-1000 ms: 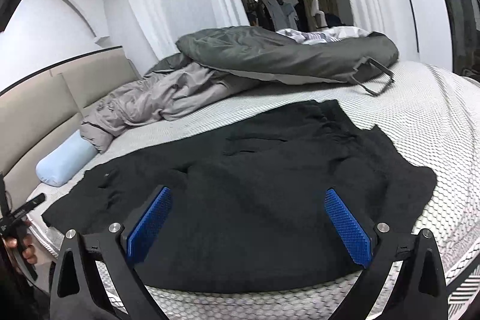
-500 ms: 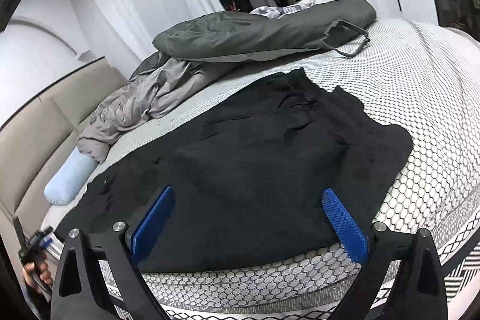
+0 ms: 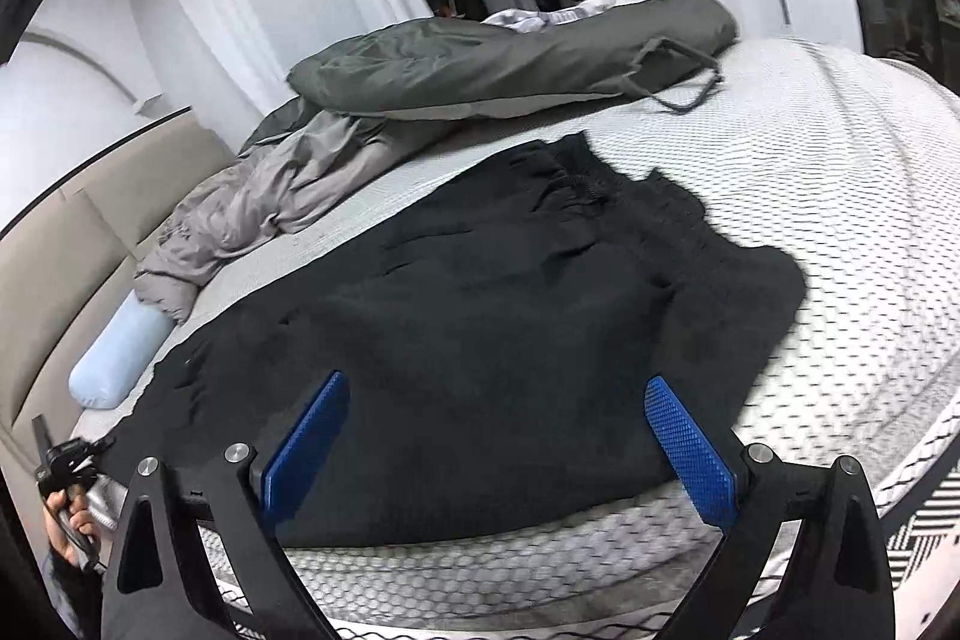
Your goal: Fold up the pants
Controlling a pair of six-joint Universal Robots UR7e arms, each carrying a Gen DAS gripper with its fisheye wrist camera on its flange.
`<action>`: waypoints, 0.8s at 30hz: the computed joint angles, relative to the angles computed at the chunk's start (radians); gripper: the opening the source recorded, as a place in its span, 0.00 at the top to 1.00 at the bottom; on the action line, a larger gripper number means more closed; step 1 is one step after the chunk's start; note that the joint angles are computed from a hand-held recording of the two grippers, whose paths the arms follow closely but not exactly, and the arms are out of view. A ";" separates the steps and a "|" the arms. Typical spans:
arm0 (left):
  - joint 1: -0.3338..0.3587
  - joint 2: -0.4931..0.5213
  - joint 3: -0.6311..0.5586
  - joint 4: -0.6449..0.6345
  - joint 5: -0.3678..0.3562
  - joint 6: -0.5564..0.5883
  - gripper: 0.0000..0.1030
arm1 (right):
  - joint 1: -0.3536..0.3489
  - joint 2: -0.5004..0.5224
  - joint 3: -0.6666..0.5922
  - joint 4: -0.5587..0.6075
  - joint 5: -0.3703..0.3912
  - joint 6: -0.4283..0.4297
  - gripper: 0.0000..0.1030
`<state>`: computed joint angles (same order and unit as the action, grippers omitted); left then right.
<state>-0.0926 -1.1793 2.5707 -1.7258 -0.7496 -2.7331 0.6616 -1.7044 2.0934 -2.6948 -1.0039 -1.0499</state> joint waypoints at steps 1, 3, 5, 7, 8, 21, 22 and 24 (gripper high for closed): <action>-0.018 0.000 -0.026 0.086 -0.028 -0.010 0.96 | -0.010 0.003 -0.009 -0.004 0.010 0.014 0.02; -0.024 -0.008 -0.046 0.162 -0.076 -0.032 0.96 | -0.036 0.009 -0.039 0.008 0.033 0.062 0.02; -0.026 -0.049 -0.016 0.139 -0.110 -0.066 0.96 | -0.058 0.030 -0.098 0.084 0.040 0.129 0.02; -0.026 -0.082 0.018 0.099 -0.119 -0.071 0.96 | -0.075 0.060 -0.166 0.192 0.056 0.192 0.04; -0.032 -0.093 0.025 0.103 -0.131 -0.067 0.96 | -0.081 0.079 -0.201 0.239 0.060 0.226 0.10; -0.055 -0.068 0.007 0.096 -0.153 -0.023 0.96 | -0.041 0.095 -0.209 0.109 0.026 0.298 0.88; -0.044 -0.084 0.031 0.042 -0.167 0.000 0.96 | -0.055 0.077 -0.202 0.114 0.022 0.290 0.88; -0.031 -0.118 0.083 -0.055 -0.191 -0.010 0.96 | -0.043 0.089 -0.197 0.051 -0.105 0.305 0.86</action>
